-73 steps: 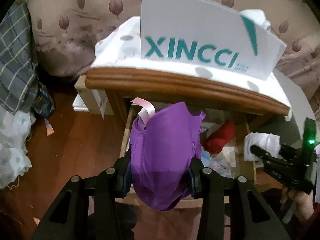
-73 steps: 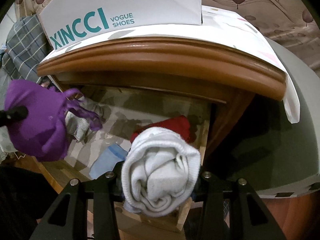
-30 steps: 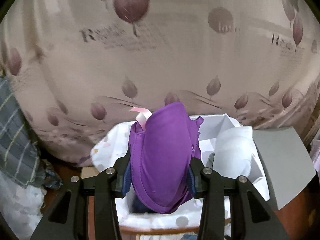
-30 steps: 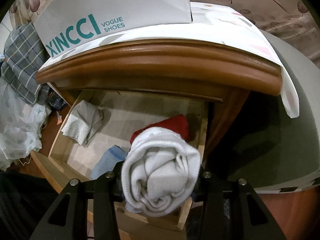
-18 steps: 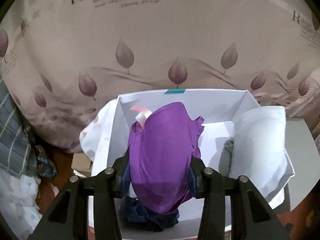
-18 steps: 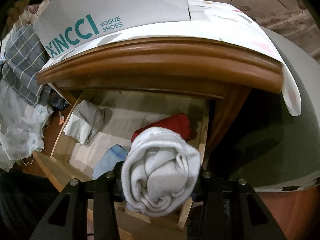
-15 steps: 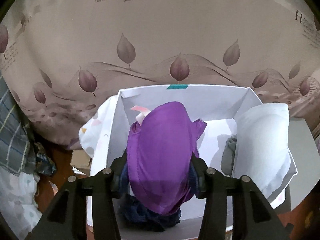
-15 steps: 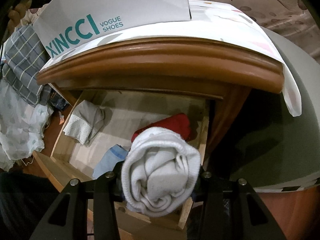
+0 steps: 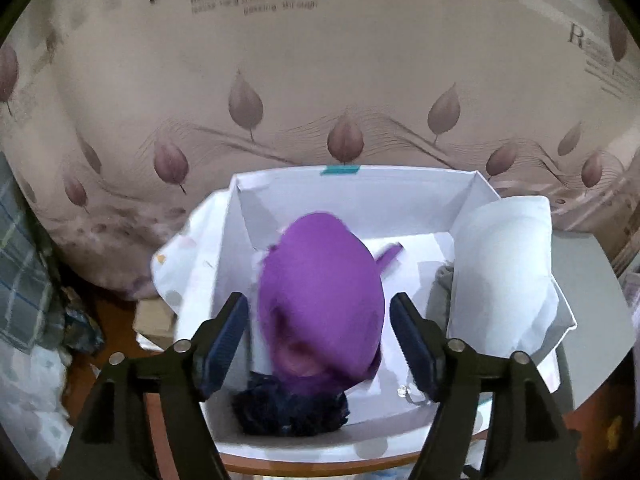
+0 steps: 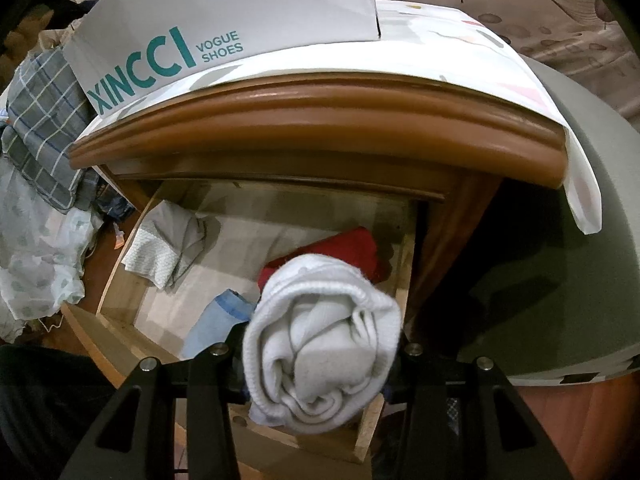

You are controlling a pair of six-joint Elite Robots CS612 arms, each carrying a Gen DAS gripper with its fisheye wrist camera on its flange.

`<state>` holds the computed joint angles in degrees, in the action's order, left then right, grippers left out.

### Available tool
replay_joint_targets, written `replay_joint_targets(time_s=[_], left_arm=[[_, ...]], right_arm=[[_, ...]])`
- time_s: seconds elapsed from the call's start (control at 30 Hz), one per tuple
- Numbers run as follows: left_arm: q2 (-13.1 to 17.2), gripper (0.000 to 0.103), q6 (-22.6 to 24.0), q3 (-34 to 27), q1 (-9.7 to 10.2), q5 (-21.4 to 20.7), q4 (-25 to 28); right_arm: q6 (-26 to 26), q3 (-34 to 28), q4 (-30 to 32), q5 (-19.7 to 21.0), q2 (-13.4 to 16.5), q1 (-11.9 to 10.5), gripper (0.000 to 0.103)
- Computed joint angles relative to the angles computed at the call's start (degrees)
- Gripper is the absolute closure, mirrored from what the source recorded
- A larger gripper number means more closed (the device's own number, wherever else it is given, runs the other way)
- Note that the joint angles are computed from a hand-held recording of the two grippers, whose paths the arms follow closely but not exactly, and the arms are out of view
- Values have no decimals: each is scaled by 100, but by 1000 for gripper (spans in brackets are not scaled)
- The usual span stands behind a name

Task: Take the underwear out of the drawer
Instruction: 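Carry the purple bra into the white box and open the left gripper, then carry the white rolled sock into the white box and open the right gripper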

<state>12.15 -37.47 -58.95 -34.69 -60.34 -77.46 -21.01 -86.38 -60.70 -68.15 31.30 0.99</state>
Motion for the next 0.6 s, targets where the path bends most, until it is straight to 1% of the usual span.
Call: replay_joint_targets(time_s=[0.1,0.17,0.2,0.23,0.3,0.33,0.4,0.47,0.5,0.53,0.6], left_arm=[[69,27,96,-226,-67,219,-56],[155,25,144,-476,-136,424,-51],[205,23,146,-610,-173,537,-25],[257,20,86,-761,-235,771,109],[357,18,-6,-1013,-322,1068,350],[456,17,-79,-1224,-385,1249,518],[636,16,-286,-1581,-482,1480,883],[811,16,-505,-1896,-556,1616,1261],[885,16,-649,-2023,-591,1690,1474],[1000,16,-883,-2208,-630,1749,1774],[1131,16,-1292,-2417,-668,1798,2264]], right_arm=[[16,7,-47,-16,13,10,59],[25,-14,-84,24,27,4,59],[27,-32,-111,39,34,-1,59],[46,-44,-152,55,41,-2,59],[40,-78,-180,72,53,-4,59],[26,-94,-197,53,60,-1,59],[-25,-135,-232,13,78,7,59],[-66,-179,-335,-39,97,16,59],[-105,-196,-381,-58,101,21,59],[-135,-218,-415,-72,104,23,59],[-144,-279,-528,-53,99,10,59]])
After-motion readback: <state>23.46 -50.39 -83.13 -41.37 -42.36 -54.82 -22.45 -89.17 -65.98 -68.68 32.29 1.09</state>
